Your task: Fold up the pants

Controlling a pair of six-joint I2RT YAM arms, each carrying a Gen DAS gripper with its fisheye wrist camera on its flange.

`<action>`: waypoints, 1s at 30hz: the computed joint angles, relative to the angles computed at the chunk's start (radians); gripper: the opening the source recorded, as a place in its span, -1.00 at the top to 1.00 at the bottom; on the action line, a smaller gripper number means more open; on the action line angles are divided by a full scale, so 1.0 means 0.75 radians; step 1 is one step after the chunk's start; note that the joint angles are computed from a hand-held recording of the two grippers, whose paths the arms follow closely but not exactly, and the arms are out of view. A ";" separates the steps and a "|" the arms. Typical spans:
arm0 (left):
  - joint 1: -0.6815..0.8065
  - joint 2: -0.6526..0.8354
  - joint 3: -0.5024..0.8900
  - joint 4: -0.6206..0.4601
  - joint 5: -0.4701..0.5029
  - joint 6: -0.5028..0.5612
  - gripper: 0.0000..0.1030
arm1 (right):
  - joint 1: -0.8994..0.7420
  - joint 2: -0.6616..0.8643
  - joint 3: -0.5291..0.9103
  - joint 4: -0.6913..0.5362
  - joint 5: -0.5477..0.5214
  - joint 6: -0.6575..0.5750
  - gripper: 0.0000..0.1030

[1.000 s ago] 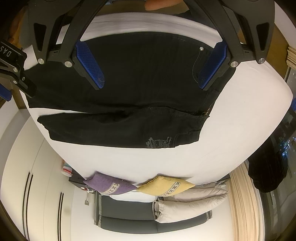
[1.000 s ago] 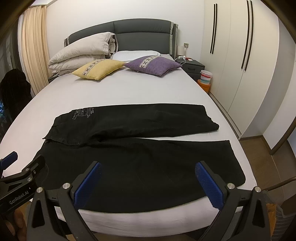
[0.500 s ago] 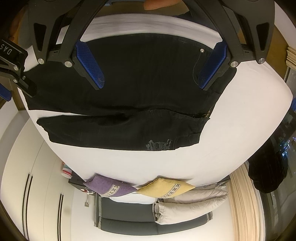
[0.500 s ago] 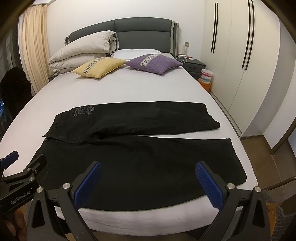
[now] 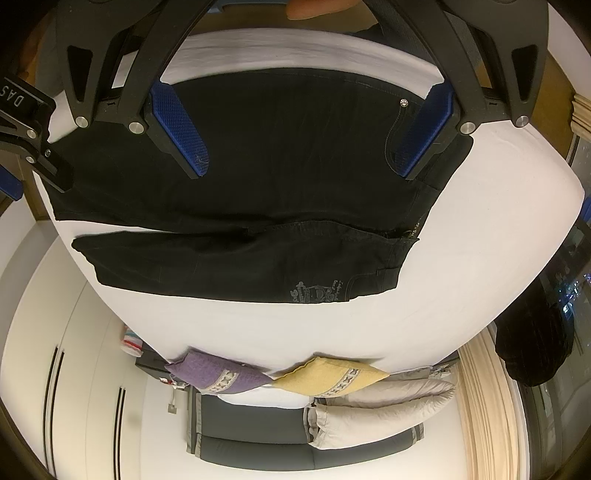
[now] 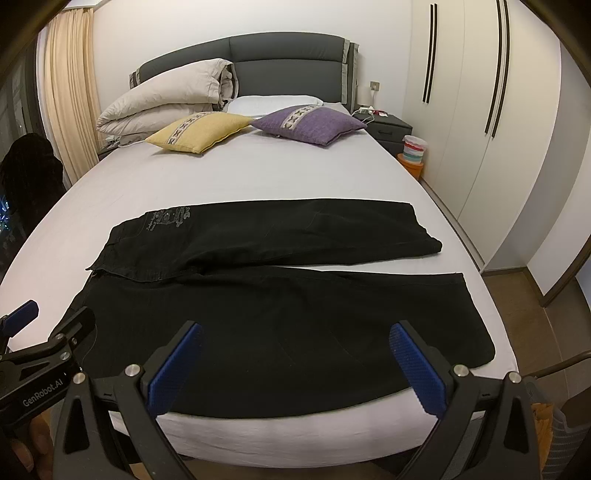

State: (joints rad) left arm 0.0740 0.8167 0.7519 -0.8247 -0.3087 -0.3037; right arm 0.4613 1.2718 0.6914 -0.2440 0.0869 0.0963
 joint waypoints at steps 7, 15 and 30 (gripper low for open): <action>0.010 -0.008 -0.011 0.005 0.007 0.009 -1.00 | 0.000 0.000 -0.001 0.001 0.000 0.001 -1.00; 0.017 -0.009 -0.016 0.008 0.011 0.011 -1.00 | 0.001 0.002 -0.001 0.001 0.000 0.001 -1.00; -0.001 -0.003 -0.023 0.010 0.000 -0.005 -1.00 | 0.004 0.004 0.004 -0.005 0.000 0.003 -1.00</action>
State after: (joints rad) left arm 0.0732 0.8148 0.7348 -0.8174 -0.3086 -0.3077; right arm 0.4639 1.2745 0.6943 -0.2479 0.0870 0.0985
